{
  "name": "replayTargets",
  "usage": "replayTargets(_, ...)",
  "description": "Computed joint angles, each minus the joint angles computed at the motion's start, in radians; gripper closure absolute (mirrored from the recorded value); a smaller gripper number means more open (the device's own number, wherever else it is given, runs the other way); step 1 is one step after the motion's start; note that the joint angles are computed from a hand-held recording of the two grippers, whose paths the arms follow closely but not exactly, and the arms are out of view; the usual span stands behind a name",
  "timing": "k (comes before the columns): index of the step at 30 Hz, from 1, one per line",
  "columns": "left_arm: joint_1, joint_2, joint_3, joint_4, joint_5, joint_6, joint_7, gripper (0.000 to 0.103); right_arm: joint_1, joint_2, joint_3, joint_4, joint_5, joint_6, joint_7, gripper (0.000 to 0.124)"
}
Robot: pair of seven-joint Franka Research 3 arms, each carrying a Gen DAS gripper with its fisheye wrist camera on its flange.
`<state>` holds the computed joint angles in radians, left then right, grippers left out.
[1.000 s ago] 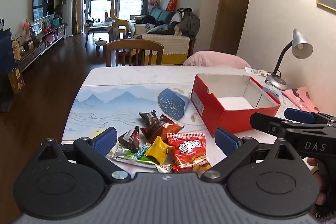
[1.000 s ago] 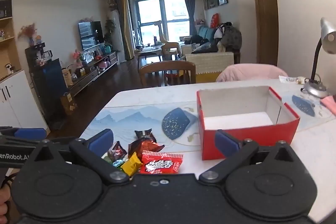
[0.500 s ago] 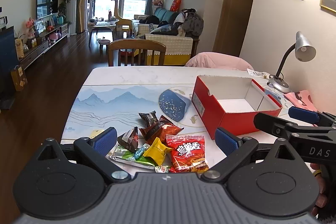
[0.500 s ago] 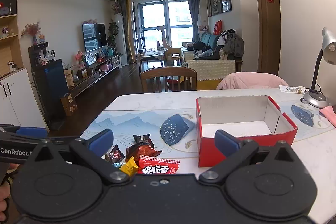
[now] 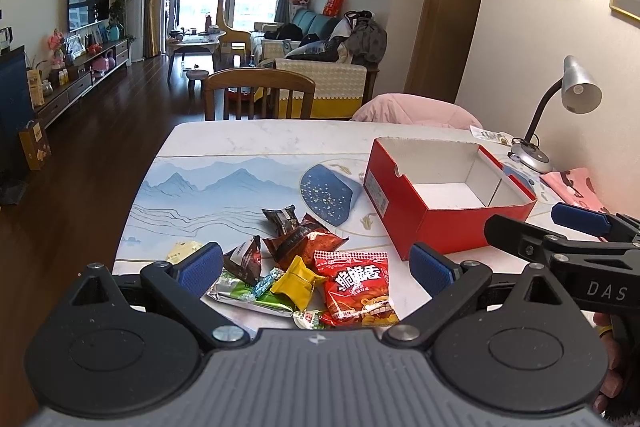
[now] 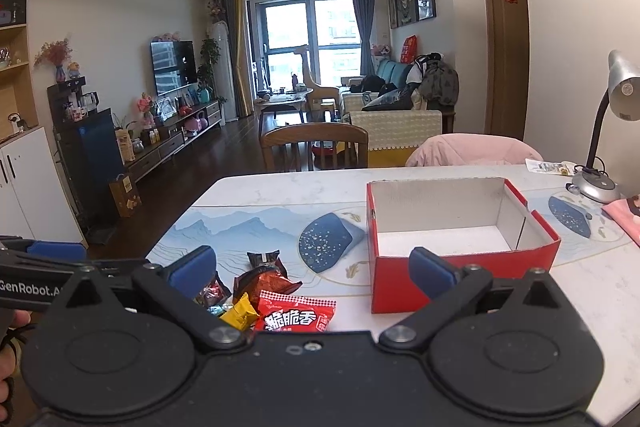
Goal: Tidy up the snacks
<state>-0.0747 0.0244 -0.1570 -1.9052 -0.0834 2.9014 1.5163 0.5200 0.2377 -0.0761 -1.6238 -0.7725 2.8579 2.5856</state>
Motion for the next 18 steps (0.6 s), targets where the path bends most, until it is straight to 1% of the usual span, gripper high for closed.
replayTargets(6,0.000,0.000,-0.002,0.002,-0.021,-0.005,0.028,0.003,-0.003,-0.008,0.003,-0.011,0.006,-0.004,0.000,0.021)
replayTargets(10,0.000,-0.002,-0.003,0.002,-0.031,-0.011,0.043,0.003,-0.012,-0.016,0.017,-0.020,0.043,-0.017,-0.019,0.021)
replayTargets(18,-0.001,-0.001,-0.002,0.006,-0.050,-0.023,0.061,0.003,-0.007,-0.021,0.017,-0.023,0.009,-0.030,0.011,0.021)
